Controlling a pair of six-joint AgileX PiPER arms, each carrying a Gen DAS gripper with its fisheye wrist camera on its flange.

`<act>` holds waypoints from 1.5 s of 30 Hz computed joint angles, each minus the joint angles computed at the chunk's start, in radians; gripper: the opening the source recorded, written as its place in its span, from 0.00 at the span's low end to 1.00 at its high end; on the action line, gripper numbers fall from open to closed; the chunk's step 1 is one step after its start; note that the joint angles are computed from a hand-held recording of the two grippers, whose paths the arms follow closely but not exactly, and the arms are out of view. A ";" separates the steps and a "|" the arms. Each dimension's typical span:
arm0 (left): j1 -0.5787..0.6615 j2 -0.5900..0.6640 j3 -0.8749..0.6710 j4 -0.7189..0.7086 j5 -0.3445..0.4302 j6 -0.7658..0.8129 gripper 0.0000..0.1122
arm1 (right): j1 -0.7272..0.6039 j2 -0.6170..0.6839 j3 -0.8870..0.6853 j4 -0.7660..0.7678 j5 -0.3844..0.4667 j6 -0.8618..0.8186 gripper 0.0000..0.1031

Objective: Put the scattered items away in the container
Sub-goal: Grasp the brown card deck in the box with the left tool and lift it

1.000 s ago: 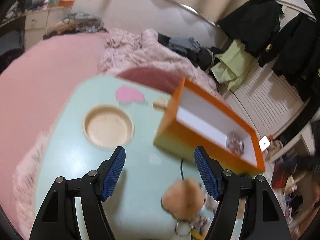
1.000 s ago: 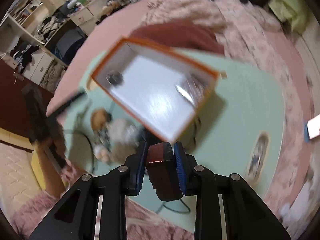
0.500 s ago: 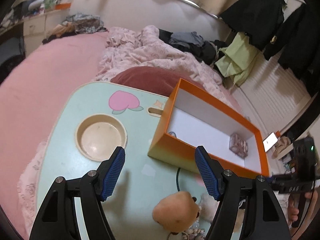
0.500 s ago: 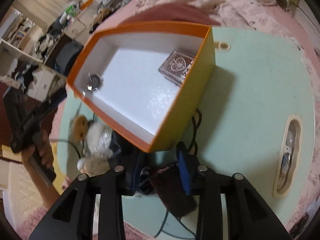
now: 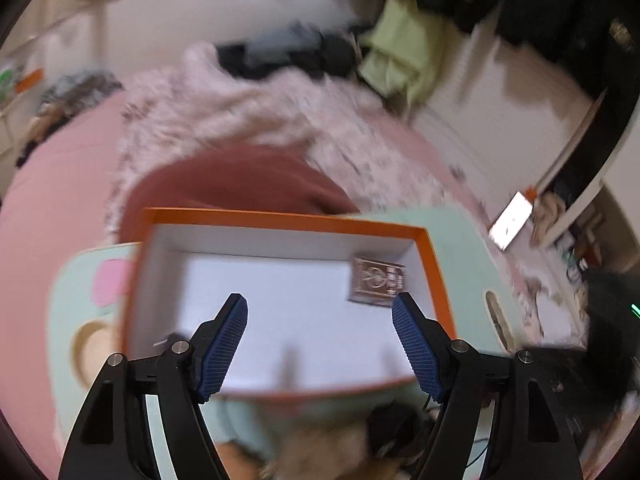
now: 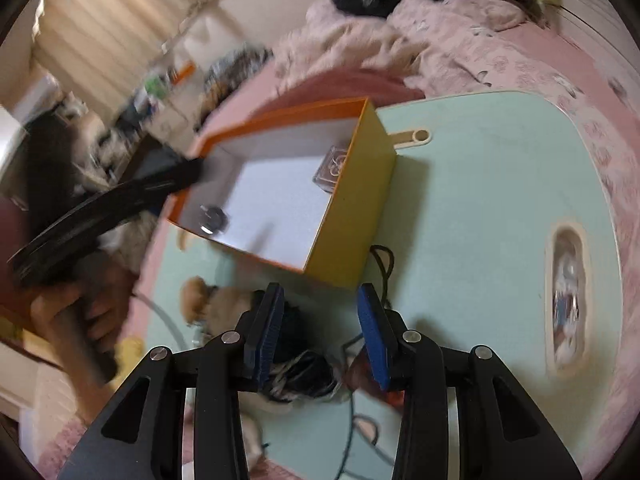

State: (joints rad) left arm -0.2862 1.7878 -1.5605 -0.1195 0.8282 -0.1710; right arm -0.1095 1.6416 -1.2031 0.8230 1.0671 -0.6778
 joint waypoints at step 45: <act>0.002 -0.019 0.031 -0.100 -0.073 0.118 0.50 | 0.002 -0.029 0.129 0.023 -0.025 -0.075 0.39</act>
State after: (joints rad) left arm -0.2842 1.7688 -1.5296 -0.2195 0.7552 -0.0533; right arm -0.1071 1.6125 -1.0744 0.8455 1.0417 -0.7526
